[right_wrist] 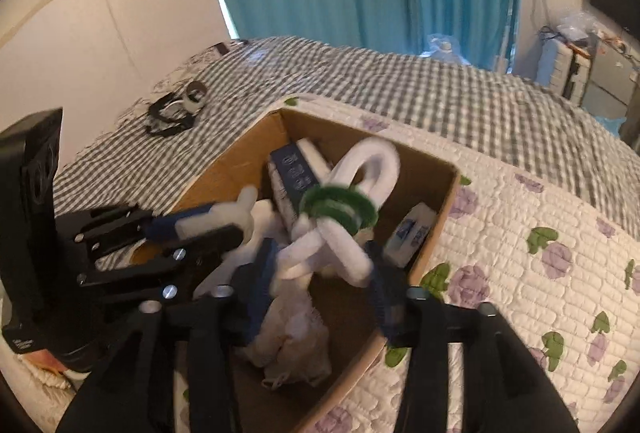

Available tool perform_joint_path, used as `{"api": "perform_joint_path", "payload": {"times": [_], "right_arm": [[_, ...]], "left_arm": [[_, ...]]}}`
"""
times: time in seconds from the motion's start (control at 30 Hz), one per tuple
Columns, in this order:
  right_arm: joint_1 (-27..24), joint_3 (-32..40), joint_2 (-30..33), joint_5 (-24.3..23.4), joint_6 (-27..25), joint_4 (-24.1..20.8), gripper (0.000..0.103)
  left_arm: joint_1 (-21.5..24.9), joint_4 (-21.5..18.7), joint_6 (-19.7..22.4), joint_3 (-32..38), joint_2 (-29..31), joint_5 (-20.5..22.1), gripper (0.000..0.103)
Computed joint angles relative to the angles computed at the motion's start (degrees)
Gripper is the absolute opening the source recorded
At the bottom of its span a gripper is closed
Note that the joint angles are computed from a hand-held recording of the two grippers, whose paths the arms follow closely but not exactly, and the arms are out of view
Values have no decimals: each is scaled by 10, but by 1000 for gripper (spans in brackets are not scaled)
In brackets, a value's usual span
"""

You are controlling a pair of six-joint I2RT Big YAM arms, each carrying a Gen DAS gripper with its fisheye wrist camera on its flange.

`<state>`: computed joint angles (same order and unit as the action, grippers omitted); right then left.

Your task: Organize soft objects

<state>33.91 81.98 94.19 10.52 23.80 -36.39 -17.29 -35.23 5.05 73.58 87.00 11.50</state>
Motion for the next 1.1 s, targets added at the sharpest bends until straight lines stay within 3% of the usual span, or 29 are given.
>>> {"api": "perform_joint_path", "payload": {"times": [0.2,0.4,0.43,0.53,0.57,0.77,0.83,0.9,0.97,1.1], "right_arm": [[8,1,-25,47,16,-8,64],[31,0,-86,105,21,-32,70],[37,0,-98,118,21,-36,72],[58,-1,-141,156,24,-42,79],[62,-1,-151,161,24,-42,80],[117,12,-216,240,12,-62,83],[141,15,-237,275,11,-67,87],[169,23,-253,327,23,-94,95],[200,29,-260,393,57,-128,97],[256,-16,-291,487,103,-126,102]], "left_arm": [[-7,-22,12,3,-8,-25,27],[-17,-24,16,-1,-73,-36,28],[-21,-25,16,2,-85,-44,31],[-28,-6,11,-3,-130,-69,64],[-30,10,4,-9,-155,-70,68],[-39,39,-13,-11,-238,-83,69],[-50,62,-11,-20,-271,-106,79],[-62,103,-12,-39,-308,-120,82],[-68,123,-15,-50,-334,-115,86],[-80,144,-8,-76,-360,-121,90]]}}
